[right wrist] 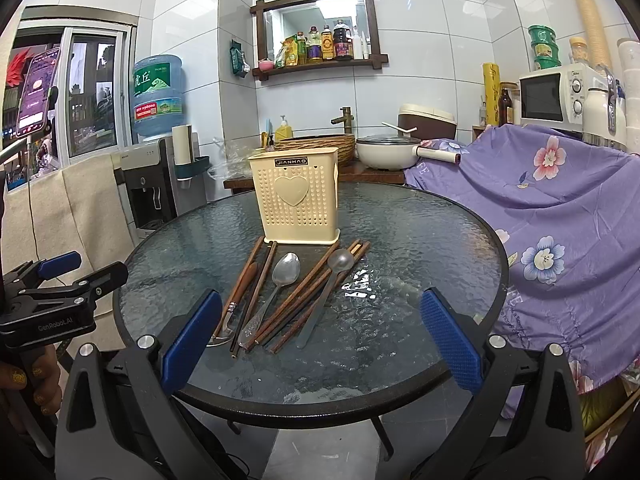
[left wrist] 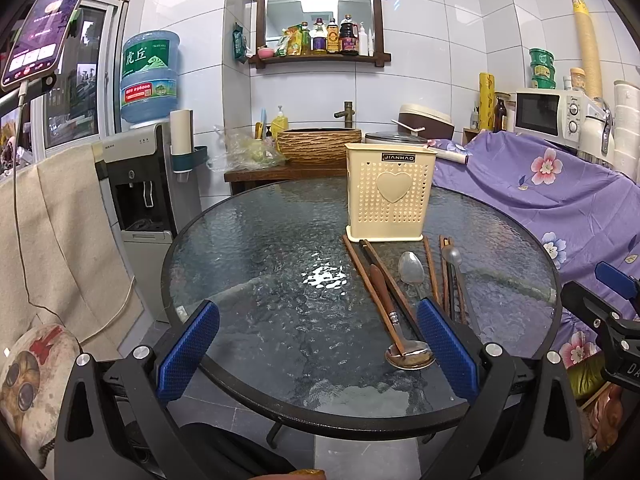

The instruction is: Organize utensils

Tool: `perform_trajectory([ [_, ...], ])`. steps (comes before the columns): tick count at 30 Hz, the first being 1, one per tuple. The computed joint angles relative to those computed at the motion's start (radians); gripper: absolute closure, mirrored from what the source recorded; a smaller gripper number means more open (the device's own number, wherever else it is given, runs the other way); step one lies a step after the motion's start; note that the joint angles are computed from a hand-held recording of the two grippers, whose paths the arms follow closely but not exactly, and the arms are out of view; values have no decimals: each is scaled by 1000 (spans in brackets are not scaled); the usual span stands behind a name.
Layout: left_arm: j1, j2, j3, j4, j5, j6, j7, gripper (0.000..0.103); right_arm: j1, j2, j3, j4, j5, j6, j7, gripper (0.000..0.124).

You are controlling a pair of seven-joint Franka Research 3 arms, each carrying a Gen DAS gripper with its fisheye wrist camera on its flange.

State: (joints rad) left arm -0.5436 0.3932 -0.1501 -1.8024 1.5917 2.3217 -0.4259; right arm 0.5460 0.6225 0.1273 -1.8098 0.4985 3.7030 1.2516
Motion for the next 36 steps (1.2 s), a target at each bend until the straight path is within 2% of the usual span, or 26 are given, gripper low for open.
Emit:
perform_trajectory([
  [36, -3, -1, 0, 0, -3, -3, -3, 6, 13, 14, -4, 12, 16, -2, -10, 26],
])
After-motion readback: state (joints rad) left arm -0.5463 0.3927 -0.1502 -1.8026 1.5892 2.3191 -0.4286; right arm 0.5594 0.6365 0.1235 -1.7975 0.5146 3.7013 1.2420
